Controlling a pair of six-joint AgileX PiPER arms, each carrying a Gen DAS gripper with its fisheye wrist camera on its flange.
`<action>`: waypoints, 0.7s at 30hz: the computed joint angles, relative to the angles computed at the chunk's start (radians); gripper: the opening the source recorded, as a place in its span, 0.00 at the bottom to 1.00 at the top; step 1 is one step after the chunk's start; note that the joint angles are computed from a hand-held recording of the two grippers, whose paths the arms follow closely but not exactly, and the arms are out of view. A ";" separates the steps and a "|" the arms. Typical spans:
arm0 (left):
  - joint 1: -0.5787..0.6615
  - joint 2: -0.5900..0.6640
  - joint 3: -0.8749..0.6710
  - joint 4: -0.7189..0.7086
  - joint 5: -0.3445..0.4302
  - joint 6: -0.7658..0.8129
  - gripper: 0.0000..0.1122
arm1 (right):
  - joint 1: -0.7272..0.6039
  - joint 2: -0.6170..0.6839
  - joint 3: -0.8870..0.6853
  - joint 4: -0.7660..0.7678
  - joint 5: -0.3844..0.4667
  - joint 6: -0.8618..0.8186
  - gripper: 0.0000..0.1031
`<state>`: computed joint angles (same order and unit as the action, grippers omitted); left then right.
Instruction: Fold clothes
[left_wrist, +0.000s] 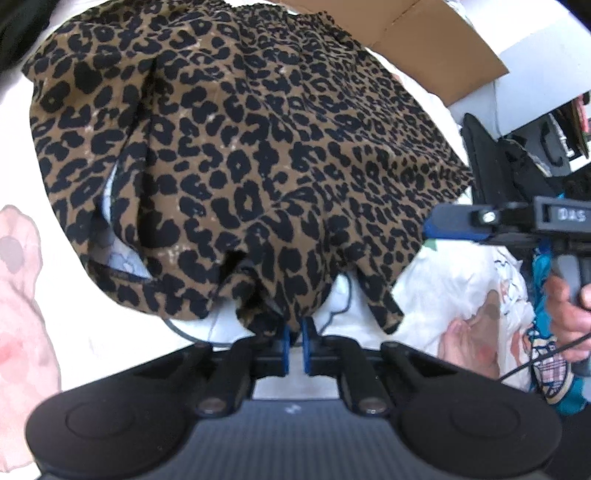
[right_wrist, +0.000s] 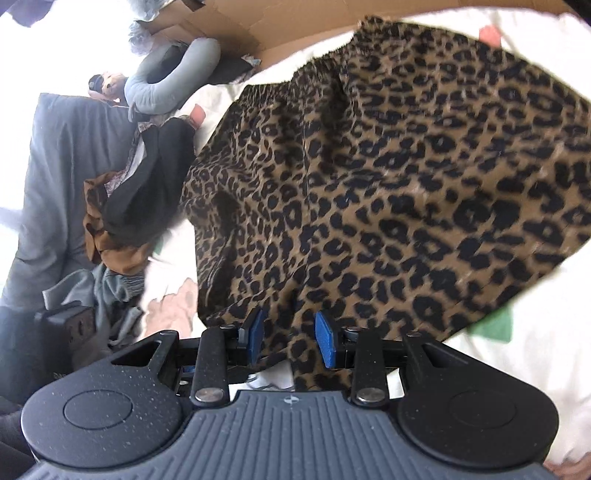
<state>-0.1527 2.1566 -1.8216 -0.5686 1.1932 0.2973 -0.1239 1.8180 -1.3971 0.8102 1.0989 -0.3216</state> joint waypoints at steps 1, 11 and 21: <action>0.007 -0.005 0.007 -0.020 0.003 0.013 0.04 | 0.004 0.004 0.005 0.005 0.003 0.003 0.35; 0.039 -0.051 0.061 -0.127 -0.002 0.086 0.03 | 0.030 0.062 0.038 0.116 0.074 0.013 0.40; 0.025 -0.046 0.067 -0.193 -0.008 0.140 0.03 | 0.002 0.122 0.106 0.230 0.078 0.029 0.40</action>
